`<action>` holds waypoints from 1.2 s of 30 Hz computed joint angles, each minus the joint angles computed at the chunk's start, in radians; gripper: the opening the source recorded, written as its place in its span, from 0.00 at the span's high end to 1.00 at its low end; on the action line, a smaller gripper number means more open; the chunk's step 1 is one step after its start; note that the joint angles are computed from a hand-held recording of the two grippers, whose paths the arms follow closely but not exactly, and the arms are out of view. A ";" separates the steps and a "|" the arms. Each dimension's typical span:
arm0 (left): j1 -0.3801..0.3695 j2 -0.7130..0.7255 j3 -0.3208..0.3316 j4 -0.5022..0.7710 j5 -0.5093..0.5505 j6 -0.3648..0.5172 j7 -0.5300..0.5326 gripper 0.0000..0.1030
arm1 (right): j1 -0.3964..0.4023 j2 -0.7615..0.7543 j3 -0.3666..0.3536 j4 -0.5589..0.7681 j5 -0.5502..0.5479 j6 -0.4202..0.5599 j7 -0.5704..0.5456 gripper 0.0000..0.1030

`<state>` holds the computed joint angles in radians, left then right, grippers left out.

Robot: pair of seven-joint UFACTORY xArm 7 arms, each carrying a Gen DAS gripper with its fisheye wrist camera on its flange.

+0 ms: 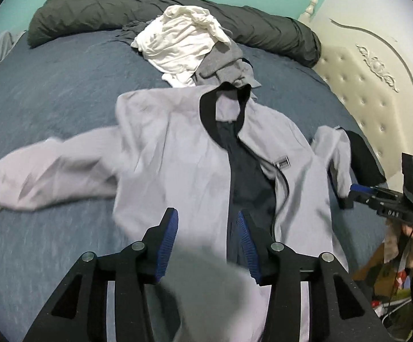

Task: Fold clothes

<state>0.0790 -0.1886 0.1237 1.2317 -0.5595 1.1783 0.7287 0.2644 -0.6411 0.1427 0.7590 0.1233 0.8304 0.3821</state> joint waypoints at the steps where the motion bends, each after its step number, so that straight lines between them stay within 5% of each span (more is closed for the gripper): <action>1: -0.011 0.040 -0.014 0.029 -0.001 -0.018 -0.010 0.54 | -0.002 0.054 -0.006 0.027 0.003 -0.029 -0.009 0.60; 5: -0.033 0.198 -0.068 0.148 0.016 -0.079 -0.064 0.46 | -0.015 0.227 -0.029 0.131 0.011 -0.091 -0.037 0.60; 20: -0.067 0.698 -0.225 0.642 0.134 -0.147 -0.269 0.45 | -0.069 0.792 -0.052 0.570 -0.008 -0.163 -0.031 0.60; 24: -0.083 0.778 -0.246 0.736 0.168 -0.144 -0.304 0.45 | -0.076 0.892 -0.048 0.669 0.009 -0.159 -0.031 0.55; 30: -0.120 0.879 -0.248 0.852 0.243 -0.151 -0.343 0.45 | -0.037 1.009 -0.079 0.809 -0.128 -0.067 0.043 0.55; 31: -0.120 0.897 -0.252 0.873 0.248 -0.144 -0.345 0.45 | -0.044 1.018 -0.074 0.818 -0.122 -0.059 0.028 0.56; 32: -0.120 0.911 -0.256 0.891 0.254 -0.135 -0.340 0.46 | -0.042 1.022 -0.078 0.821 -0.131 -0.061 0.033 0.69; 34: -0.123 0.933 -0.261 0.919 0.269 -0.118 -0.320 0.66 | -0.033 1.023 -0.086 0.818 -0.165 -0.069 0.034 0.84; 36: -0.126 0.938 -0.259 0.925 0.281 -0.121 -0.310 1.00 | -0.027 1.017 -0.093 0.807 -0.197 -0.084 0.035 0.93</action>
